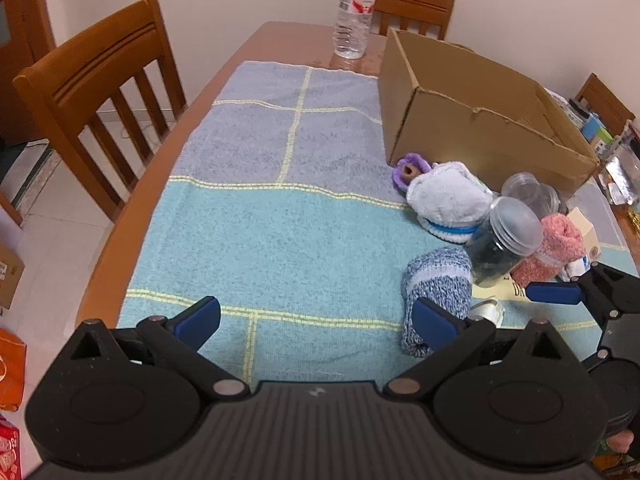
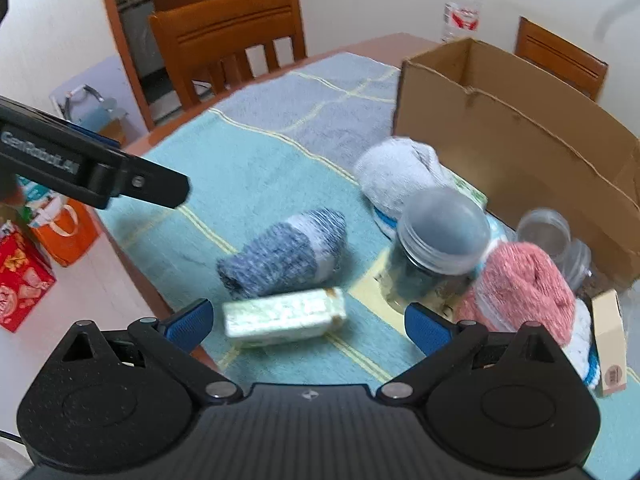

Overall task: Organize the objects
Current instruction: 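Return both tools to the remaining items on the towel, then grasp the blue-grey sock with the left tool while the right tool grasps the C&S tissue pack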

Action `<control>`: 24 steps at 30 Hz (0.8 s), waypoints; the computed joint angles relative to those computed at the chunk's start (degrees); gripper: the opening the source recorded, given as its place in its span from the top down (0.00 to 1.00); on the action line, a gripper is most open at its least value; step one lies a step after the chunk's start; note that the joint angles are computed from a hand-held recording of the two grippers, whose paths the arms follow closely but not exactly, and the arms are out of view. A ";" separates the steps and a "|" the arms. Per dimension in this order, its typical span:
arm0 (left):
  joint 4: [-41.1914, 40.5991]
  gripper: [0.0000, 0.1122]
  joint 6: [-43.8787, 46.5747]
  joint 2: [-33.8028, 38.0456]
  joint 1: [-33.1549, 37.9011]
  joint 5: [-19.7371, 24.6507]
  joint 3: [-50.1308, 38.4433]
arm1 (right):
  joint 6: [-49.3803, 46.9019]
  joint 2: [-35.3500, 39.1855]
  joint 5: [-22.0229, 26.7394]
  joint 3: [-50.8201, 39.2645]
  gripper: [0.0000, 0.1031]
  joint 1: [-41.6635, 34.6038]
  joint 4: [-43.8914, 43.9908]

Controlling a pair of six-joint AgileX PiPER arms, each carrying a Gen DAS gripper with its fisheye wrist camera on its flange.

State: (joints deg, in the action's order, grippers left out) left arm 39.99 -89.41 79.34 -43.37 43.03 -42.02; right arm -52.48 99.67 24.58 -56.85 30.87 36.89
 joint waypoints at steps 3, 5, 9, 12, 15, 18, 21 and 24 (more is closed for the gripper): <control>-0.71 0.10 1.97 0.55 1.06 -2.94 0.43 | 0.27 -0.69 0.49 1.21 0.00 -1.68 -0.10; -0.59 0.10 2.91 1.25 1.48 -4.30 0.29 | 1.93 -1.14 0.12 2.08 0.00 -2.44 -2.30; -0.80 0.10 5.24 2.70 3.04 -9.16 -0.21 | 1.69 -1.01 -0.05 3.24 0.00 -3.98 -3.69; -1.20 0.10 7.52 4.72 3.33 -11.61 -1.62 | -2.61 -0.86 0.35 3.77 0.00 -5.25 -0.76; -1.93 0.10 10.59 7.36 3.35 -13.78 -3.38 | -8.13 -0.79 1.35 4.10 0.00 -6.35 3.44; -1.65 0.10 11.84 11.21 3.19 -14.54 -5.73 | -10.23 -0.52 1.43 4.22 0.00 -6.44 4.24; -2.42 0.10 12.45 14.89 4.37 -17.68 -6.84 | -12.68 -0.29 1.47 4.49 0.00 -6.22 5.69; -3.15 0.09 11.99 16.48 5.80 -21.50 -6.10 | -16.44 -0.24 1.55 4.70 0.00 -6.11 8.13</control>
